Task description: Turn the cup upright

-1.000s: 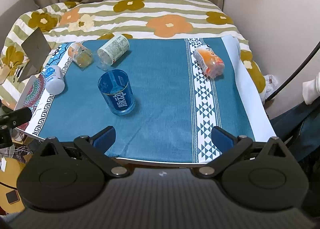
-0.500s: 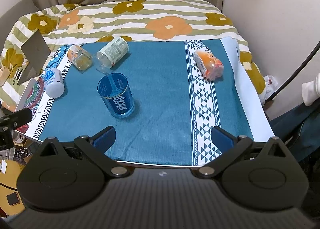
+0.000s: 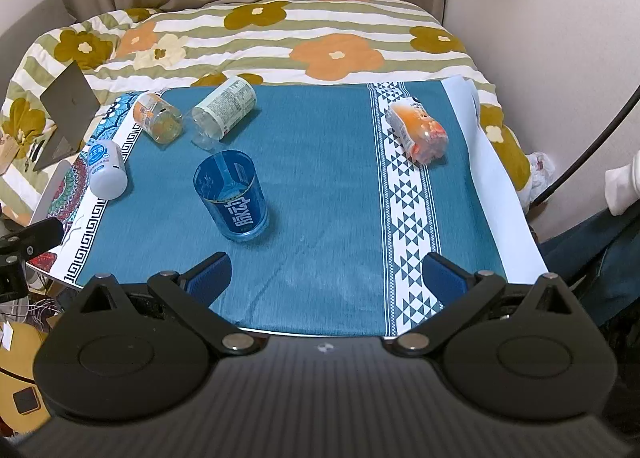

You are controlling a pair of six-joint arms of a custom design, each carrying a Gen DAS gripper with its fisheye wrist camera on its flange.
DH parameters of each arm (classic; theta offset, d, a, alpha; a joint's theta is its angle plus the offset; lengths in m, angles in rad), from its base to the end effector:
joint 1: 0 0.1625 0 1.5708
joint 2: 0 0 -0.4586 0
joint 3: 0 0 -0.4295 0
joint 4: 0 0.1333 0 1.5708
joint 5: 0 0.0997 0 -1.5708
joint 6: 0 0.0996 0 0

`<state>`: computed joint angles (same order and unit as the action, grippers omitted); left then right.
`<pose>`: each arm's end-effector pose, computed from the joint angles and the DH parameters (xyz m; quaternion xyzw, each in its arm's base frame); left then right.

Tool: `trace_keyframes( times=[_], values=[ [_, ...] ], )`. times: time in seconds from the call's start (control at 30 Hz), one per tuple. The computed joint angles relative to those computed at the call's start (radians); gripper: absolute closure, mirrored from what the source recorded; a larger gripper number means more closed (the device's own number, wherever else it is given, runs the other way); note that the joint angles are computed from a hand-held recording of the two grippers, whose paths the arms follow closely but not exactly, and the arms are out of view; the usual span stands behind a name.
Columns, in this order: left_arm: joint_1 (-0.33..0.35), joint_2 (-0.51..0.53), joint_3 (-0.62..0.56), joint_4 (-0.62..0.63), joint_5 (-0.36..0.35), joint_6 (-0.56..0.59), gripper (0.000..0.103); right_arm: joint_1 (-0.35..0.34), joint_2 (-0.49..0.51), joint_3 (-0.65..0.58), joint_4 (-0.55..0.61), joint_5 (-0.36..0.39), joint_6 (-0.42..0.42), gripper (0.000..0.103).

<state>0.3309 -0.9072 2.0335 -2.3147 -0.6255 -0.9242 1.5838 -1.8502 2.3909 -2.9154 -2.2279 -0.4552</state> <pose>-0.4392 -0.3772 0.0447 0.2228 0.8497 -0.3152 0.3592 0.0772 -0.3668 0.3993 0.0793 -0.8766 0.2962 0.3709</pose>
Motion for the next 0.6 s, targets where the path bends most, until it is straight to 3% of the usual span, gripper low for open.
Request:
trace_keyframes(
  times=[0.6],
  values=[
    [-0.004,0.009,0.004,0.014,0.06,-0.022,0.0,0.002,0.006,-0.003,-0.003,-0.003,0.001,0.0]
  ],
)
